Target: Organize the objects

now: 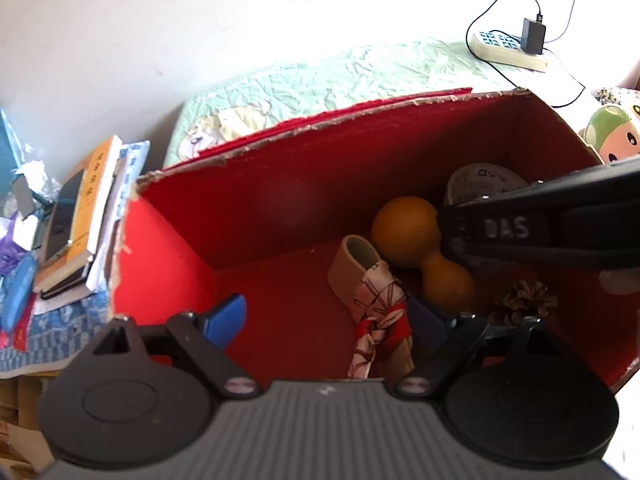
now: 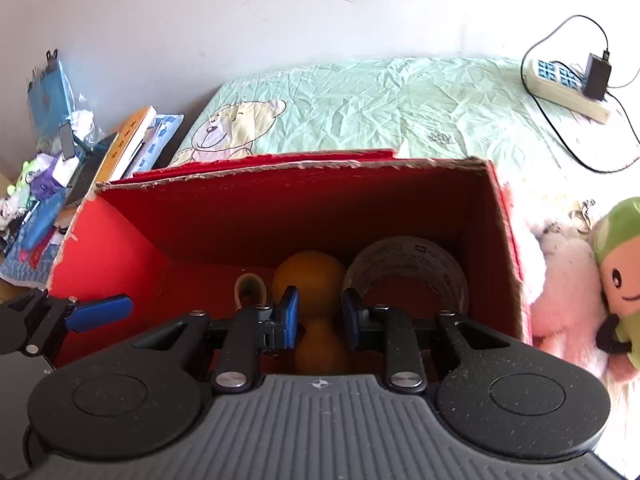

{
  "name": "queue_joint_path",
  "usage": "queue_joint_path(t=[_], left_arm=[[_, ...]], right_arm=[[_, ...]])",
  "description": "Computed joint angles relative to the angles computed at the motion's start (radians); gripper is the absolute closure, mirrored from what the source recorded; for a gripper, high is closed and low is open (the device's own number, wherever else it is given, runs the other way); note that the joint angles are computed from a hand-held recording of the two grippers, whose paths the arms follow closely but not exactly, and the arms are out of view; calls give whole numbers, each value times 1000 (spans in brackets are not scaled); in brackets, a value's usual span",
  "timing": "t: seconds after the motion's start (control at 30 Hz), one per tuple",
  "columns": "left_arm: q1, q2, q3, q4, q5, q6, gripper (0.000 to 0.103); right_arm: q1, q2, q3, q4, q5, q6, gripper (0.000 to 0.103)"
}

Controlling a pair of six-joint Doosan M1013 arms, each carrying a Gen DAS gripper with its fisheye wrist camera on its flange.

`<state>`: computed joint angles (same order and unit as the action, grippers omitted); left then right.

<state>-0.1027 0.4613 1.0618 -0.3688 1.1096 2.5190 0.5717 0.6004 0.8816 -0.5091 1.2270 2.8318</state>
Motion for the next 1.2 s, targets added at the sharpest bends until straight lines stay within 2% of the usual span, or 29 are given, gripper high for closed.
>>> queue_joint_path(t=[0.5,0.7,0.8,0.87,1.2], left_arm=[[-5,-74,65,57,-89,-128,12],[-8,-118,114,76,-132,-155,11],[-9,-136,138,81,-149,-172,11],[-8,-149,153,79,-158,-179,11],[-5,-215,232,110,-220,-226,11]], right_arm=[[49,-78,113,-134,-82,114,75],[76,-99,135,-194,-75,109,74],[86,-115,156,-207,-90,120,73],[93,-124,167,-216,-93,121,67],[119,-156,201,-202,-137,95,67]])
